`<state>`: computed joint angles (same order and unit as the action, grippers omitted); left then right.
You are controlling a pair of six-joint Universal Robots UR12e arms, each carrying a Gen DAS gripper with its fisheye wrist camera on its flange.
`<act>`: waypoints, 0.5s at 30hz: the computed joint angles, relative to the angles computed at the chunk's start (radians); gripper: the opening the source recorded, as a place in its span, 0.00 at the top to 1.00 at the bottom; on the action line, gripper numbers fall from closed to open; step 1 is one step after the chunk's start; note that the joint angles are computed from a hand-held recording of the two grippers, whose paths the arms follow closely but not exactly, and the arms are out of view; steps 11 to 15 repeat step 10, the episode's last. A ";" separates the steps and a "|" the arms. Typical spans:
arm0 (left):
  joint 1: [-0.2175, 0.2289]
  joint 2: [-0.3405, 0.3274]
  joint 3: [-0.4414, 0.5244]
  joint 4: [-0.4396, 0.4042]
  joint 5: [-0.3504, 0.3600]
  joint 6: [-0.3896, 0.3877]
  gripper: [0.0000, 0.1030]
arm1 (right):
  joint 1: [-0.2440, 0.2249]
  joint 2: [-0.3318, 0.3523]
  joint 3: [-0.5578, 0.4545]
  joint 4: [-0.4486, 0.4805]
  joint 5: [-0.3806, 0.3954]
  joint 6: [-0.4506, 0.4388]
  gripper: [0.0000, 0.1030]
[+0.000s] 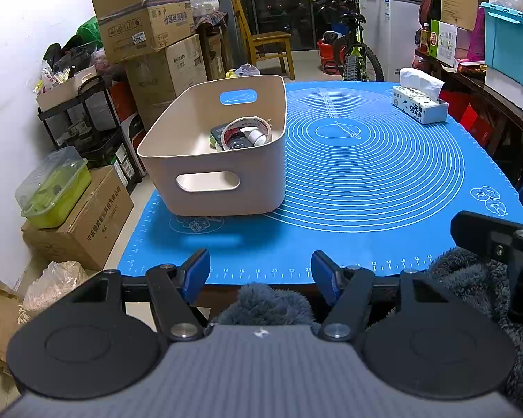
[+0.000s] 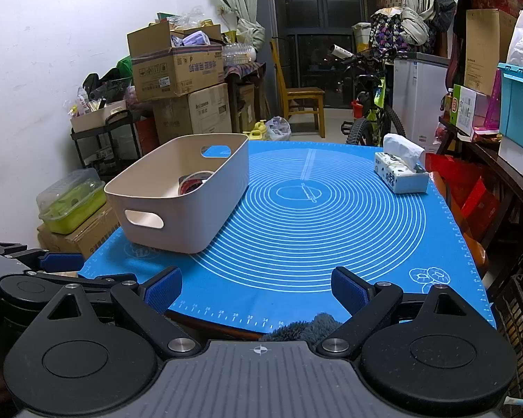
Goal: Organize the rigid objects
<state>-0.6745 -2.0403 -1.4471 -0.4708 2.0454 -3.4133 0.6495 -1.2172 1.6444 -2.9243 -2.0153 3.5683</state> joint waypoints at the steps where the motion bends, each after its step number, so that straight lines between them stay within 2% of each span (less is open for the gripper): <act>1: 0.000 0.000 0.000 0.000 0.000 0.000 0.36 | 0.000 0.000 0.000 0.000 0.000 0.000 0.09; 15: 0.000 0.000 0.001 -0.004 0.000 0.000 0.36 | 0.000 0.000 -0.001 0.002 0.000 0.001 0.09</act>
